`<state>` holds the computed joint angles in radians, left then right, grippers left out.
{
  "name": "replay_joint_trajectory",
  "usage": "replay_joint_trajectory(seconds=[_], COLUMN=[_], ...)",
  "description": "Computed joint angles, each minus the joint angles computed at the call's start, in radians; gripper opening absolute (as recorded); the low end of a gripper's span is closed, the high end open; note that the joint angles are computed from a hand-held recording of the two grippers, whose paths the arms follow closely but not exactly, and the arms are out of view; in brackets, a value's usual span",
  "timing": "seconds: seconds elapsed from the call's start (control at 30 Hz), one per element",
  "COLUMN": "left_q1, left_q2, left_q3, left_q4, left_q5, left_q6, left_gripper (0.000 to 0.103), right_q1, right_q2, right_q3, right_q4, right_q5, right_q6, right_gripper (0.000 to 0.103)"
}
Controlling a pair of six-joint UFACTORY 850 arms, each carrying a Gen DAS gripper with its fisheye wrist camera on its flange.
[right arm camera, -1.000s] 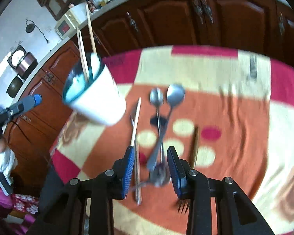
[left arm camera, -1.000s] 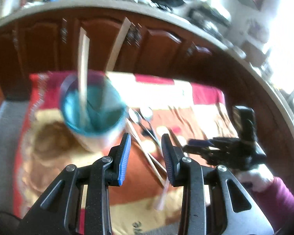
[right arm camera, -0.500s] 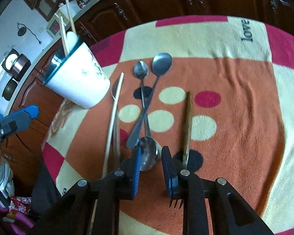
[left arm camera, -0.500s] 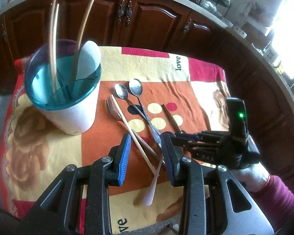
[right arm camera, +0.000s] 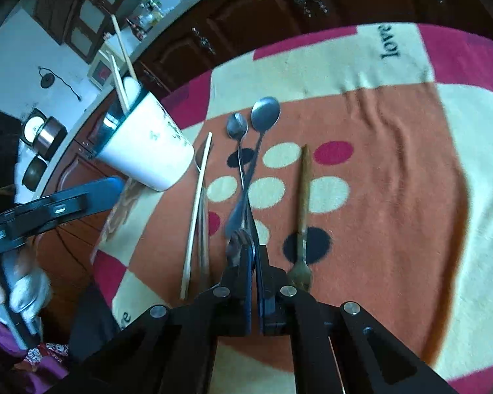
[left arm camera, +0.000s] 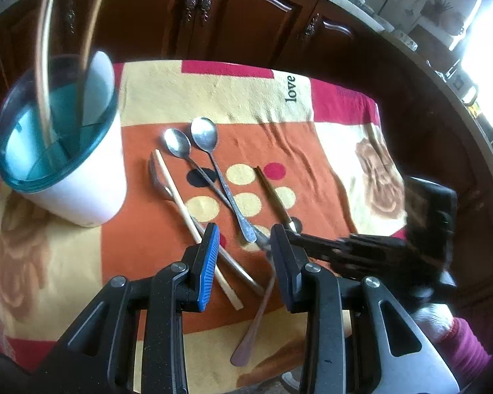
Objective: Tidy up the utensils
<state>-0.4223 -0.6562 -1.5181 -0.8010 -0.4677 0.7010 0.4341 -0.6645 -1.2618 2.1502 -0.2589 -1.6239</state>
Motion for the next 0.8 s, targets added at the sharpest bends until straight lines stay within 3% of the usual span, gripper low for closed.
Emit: replay_joint_trajectory(seconds=[0.17,0.37,0.5,0.67,0.8], left_q1=[-0.027,-0.078,-0.109,-0.129,-0.139], left_q2=[-0.046,-0.162,-0.287,-0.431,-0.521], left_q3=[-0.067,-0.242,-0.419,-0.636,-0.773], left_q4=[0.045,0.202,0.407,0.569,0.621], left_q5=[-0.027,-0.077,-0.134,-0.237,-0.337], left_q6=[-0.083,-0.279,-0.511,-0.679,-0.711], left_gripper=[0.031,0.031,0.031,0.031,0.031], right_q1=[-0.028,-0.092,-0.151,-0.188,-0.197], right_q2=[0.109,0.183,0.184,0.153,0.118], right_q3=[0.135,0.244,0.270,0.250,0.212], right_q4=[0.157,0.155,0.124,0.087,-0.008], right_q5=[-0.038,-0.046,-0.047,-0.076,-0.094], right_q6=[-0.147,-0.131,-0.082,-0.045,0.035], right_gripper=[0.002,0.002,0.002,0.002,0.002])
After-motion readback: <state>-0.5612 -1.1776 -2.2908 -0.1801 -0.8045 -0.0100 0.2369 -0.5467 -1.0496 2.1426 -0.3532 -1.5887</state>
